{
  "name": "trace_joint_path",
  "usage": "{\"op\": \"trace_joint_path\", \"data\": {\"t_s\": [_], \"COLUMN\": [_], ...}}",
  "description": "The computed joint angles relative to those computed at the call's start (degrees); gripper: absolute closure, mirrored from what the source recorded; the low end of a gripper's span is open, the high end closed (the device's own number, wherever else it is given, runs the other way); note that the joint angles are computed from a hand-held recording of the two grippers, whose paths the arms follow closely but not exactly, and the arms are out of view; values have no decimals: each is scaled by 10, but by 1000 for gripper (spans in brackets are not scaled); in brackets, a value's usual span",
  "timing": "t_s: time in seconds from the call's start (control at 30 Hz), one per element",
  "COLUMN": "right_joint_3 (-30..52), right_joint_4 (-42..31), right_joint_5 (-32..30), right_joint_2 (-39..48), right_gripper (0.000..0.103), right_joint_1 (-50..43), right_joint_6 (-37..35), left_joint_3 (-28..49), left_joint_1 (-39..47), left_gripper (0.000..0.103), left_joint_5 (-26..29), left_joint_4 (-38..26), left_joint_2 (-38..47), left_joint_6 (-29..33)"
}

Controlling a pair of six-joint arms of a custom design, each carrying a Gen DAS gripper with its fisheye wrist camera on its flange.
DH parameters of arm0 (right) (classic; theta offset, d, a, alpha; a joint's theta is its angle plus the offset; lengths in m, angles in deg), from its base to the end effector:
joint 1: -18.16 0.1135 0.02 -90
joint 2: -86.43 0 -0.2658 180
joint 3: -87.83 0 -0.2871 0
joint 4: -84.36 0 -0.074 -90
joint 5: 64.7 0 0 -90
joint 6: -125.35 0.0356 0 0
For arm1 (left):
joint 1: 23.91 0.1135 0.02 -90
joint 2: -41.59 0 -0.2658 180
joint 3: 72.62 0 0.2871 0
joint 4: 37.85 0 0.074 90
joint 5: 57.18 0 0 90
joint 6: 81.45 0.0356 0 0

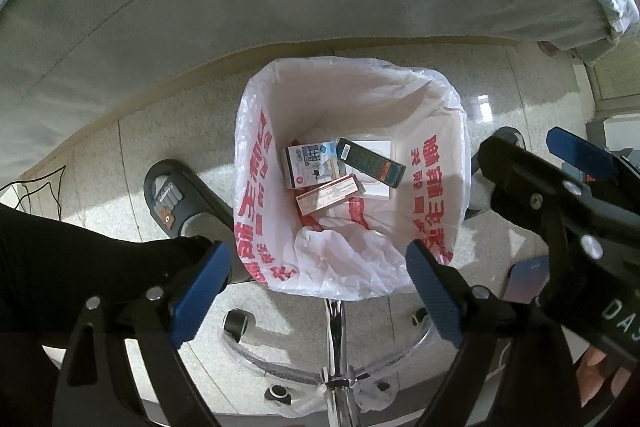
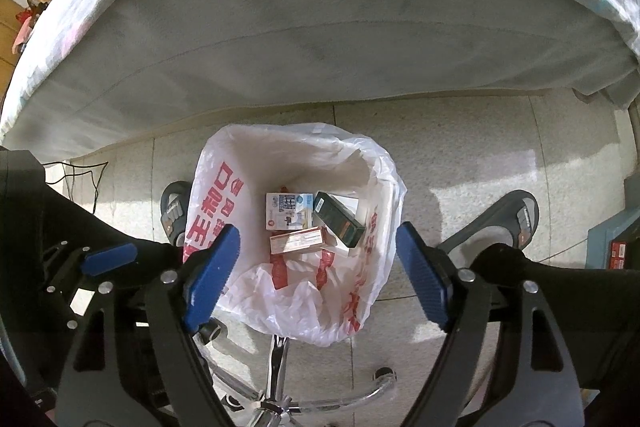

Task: Collect trash
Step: 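Raise both tools back above the bed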

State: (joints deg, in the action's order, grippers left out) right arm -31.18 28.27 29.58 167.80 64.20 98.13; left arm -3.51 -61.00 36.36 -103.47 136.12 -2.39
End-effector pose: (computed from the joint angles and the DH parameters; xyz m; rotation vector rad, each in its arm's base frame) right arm 0.1927 0.1960 0.1698 0.4402 2.9026 0.2194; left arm 0.2366 -0.1817 0.1457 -0.7002 -3.0188 0.0760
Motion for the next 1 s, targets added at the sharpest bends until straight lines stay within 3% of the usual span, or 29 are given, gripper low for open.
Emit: {"op": "trace_joint_path", "data": {"t_s": [0.3, 0.6, 1.0], "right_joint_3": [-16, -9, 109], "right_joint_4": [-6, -65, -191], "right_joint_5": [13, 58, 152], "right_joint_2": [-56, -127, -173], "right_gripper": [22, 21, 19], "right_joint_1": [8, 33, 36], "right_joint_6": [22, 52, 22], "left_joint_3": [-13, -24, 24], "left_joint_1": [6, 17, 39], "left_gripper": [14, 12, 12], "left_joint_5": [-5, 5, -6], "left_joint_4": [20, 31, 11], "left_joint_2": [-48, -103, -183], "left_joint_6": [-11, -17, -12]}}
